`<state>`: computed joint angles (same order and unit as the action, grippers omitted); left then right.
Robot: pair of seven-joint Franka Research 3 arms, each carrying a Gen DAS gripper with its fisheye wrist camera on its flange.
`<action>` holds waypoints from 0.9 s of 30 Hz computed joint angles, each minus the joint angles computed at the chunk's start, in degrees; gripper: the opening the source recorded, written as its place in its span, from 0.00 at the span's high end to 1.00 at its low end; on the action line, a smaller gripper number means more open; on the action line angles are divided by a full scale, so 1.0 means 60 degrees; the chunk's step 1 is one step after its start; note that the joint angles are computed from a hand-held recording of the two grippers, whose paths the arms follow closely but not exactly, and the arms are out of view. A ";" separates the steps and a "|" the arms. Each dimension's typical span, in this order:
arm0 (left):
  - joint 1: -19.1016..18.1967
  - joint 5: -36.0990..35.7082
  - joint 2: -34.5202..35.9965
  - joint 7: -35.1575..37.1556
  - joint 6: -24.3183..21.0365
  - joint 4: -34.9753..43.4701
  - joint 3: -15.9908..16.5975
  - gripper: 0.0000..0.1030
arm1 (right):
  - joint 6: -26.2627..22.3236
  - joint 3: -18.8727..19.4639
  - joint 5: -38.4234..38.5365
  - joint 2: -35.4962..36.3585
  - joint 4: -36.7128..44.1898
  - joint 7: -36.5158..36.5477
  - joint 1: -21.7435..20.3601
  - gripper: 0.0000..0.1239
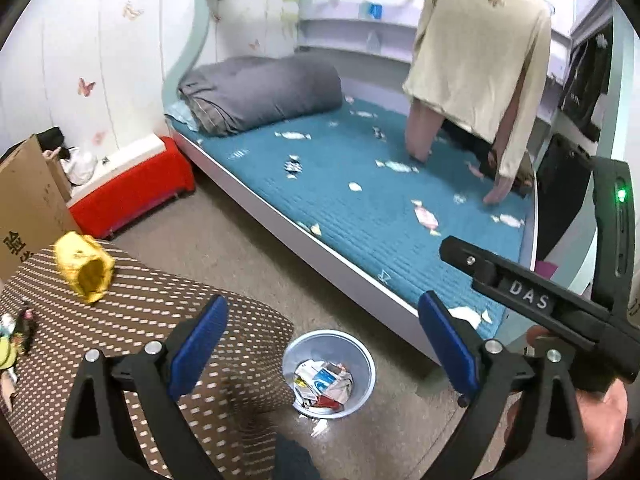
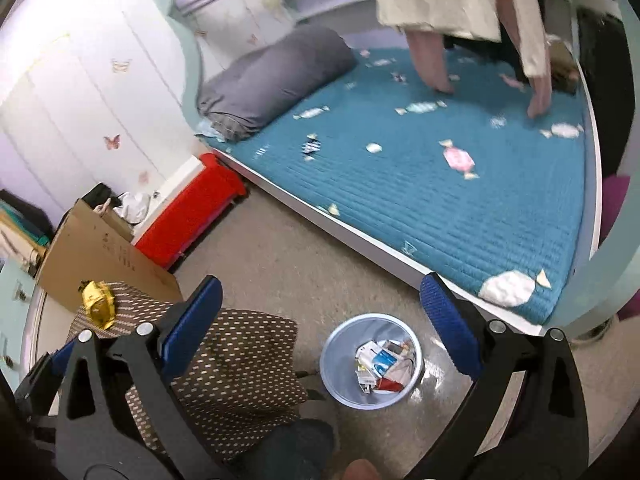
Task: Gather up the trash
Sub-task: 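Move both open tools back over the table toward the remaining trash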
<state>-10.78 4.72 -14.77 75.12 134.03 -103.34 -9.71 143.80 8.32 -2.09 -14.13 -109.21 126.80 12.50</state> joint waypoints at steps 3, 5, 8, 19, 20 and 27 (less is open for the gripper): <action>0.0127 0.0034 -0.0565 -0.0093 0.0191 -0.0341 0.0145 0.09 | -0.0138 0.0132 -0.0091 -0.0056 0.0233 -0.0022 0.0101 0.22; 0.0224 0.0098 -0.0917 -0.0161 0.0278 -0.0541 0.0231 0.09 | -0.0205 0.0243 -0.0142 -0.0049 0.0416 -0.0075 0.0216 0.22; 0.0406 0.0235 -0.1532 -0.0223 0.0475 -0.0937 0.0406 0.09 | -0.0240 0.0406 -0.0290 0.0052 0.0783 -0.0194 0.0413 0.22; 0.1523 0.1137 -0.3623 -0.0748 0.0648 -0.2402 0.1026 0.08 | -0.0284 0.0818 -0.0470 0.1619 0.3058 -0.1043 0.1820 0.22; 0.1626 0.1226 -0.3784 -0.0704 0.0608 -0.2506 0.1121 0.08 | -0.0317 0.0806 -0.0494 0.1750 0.3235 -0.1075 0.1959 0.22; 0.2349 0.1528 -0.4440 -0.0637 0.0545 -0.3021 0.1715 0.08 | -0.0936 0.0736 -0.0712 0.3377 0.5434 -0.1516 0.3174 0.22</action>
